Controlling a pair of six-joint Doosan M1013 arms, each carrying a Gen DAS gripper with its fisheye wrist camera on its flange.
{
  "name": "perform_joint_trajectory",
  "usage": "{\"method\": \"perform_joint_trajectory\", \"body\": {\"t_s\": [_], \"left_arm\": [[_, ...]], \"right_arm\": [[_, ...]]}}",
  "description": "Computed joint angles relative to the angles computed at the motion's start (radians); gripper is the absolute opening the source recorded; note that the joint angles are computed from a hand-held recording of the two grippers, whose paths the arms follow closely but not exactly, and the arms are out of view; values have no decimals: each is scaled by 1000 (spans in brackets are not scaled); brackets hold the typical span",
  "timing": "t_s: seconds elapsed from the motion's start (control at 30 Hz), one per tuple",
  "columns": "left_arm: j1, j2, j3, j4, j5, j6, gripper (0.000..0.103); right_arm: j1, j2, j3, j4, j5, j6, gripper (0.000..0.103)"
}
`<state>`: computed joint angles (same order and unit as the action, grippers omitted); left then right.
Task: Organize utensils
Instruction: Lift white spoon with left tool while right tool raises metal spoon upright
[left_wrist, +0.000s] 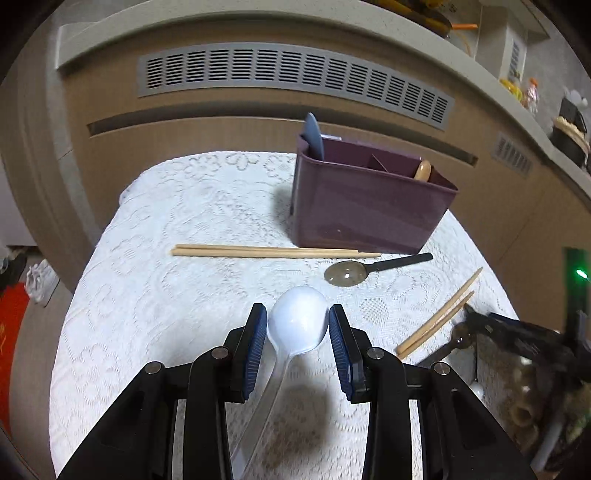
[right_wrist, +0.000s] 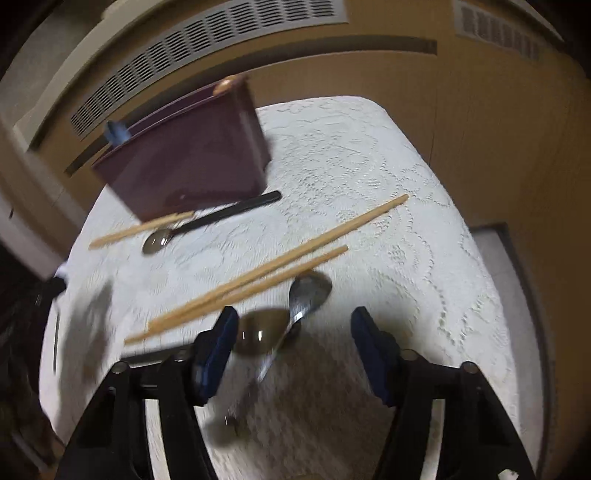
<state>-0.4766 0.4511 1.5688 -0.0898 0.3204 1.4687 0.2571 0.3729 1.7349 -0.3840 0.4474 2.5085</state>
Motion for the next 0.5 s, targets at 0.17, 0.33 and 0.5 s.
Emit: {"method": "perform_joint_trajectory", "body": {"t_s": [0.17,0.33,0.5], "left_arm": [[11,-15,23,-63,-1,34,36],[16,-37,48,-117,-15,72,36],[14,-55,62,-147,-34,91,36]], "right_arm": [[37,48,-66,-165,110,116,53],[52,34,-53,-138,87,-13,17],[52,-26,-2,31,-29,-247,7]]}}
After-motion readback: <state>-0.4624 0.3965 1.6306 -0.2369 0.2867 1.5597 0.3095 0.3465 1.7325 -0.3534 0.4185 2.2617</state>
